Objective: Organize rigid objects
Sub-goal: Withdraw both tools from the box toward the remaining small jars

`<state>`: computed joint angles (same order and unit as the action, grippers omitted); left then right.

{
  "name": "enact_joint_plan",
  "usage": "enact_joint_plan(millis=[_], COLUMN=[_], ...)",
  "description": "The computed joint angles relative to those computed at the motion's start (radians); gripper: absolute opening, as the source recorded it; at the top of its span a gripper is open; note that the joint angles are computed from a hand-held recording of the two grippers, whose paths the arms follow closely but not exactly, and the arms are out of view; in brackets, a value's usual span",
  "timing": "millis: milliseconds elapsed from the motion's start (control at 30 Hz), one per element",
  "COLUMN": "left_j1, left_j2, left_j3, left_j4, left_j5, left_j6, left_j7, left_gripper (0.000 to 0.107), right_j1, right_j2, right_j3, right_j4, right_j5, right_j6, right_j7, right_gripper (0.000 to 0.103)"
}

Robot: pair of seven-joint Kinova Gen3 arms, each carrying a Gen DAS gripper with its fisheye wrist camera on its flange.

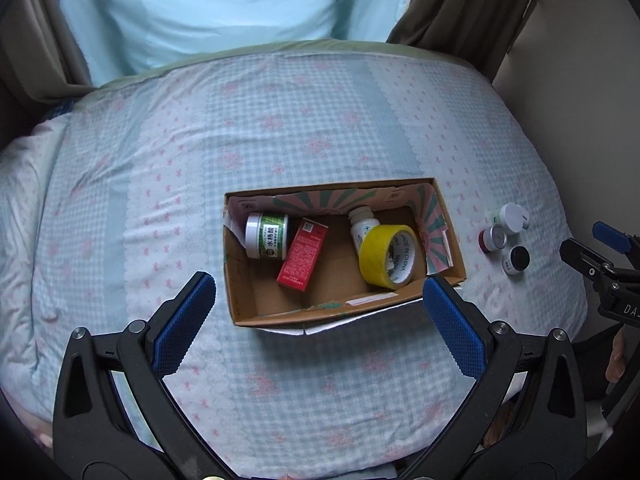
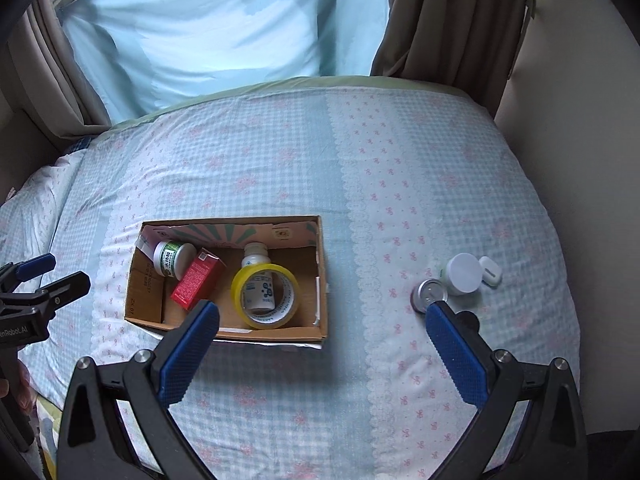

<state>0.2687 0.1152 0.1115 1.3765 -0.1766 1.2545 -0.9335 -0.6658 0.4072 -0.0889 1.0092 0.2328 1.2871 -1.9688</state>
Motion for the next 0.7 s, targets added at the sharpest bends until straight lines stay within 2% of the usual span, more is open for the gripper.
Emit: enact_joint_plan(millis=[133, 233, 400, 467, 533, 700], left_j1=[0.082, 0.154, 0.281, 0.325, 0.363, 0.433], left_j2=[0.032, 0.076, 0.183, 0.241, 0.299, 0.466], left_j3=[0.031, 0.043, 0.038, 0.028, 0.015, -0.027], left_j4=[-0.068, -0.133, -0.258, -0.325, -0.393, -0.615], left_j5=[-0.055, -0.092, -0.14, -0.146, -0.146, -0.121], left_j6=[0.044, 0.077, 0.115, 0.131, 0.139, 0.183], left_j7=[0.138, 0.24, 0.359, 0.38, 0.386, 0.365], left_gripper=[0.103, 0.103, 0.103, 0.103, 0.103, 0.103], right_j1=[0.074, 0.129, 0.305, 0.39, 0.442, 0.53], right_j2=[-0.088, -0.141, -0.174, -0.17, -0.151, -0.08], right_j3=[-0.006, 0.024, -0.006, -0.033, -0.023, 0.017], right_j4=[0.094, 0.159, 0.227, 0.241, 0.235, 0.19], right_j5=[-0.02, -0.07, -0.143, -0.174, -0.212, -0.309], right_j6=[-0.053, -0.091, -0.134, -0.15, -0.156, -0.168], right_j7=[0.076, 0.192, 0.396, 0.477, 0.558, 0.752], right_gripper=[0.103, 0.103, 0.103, 0.103, 0.103, 0.103])
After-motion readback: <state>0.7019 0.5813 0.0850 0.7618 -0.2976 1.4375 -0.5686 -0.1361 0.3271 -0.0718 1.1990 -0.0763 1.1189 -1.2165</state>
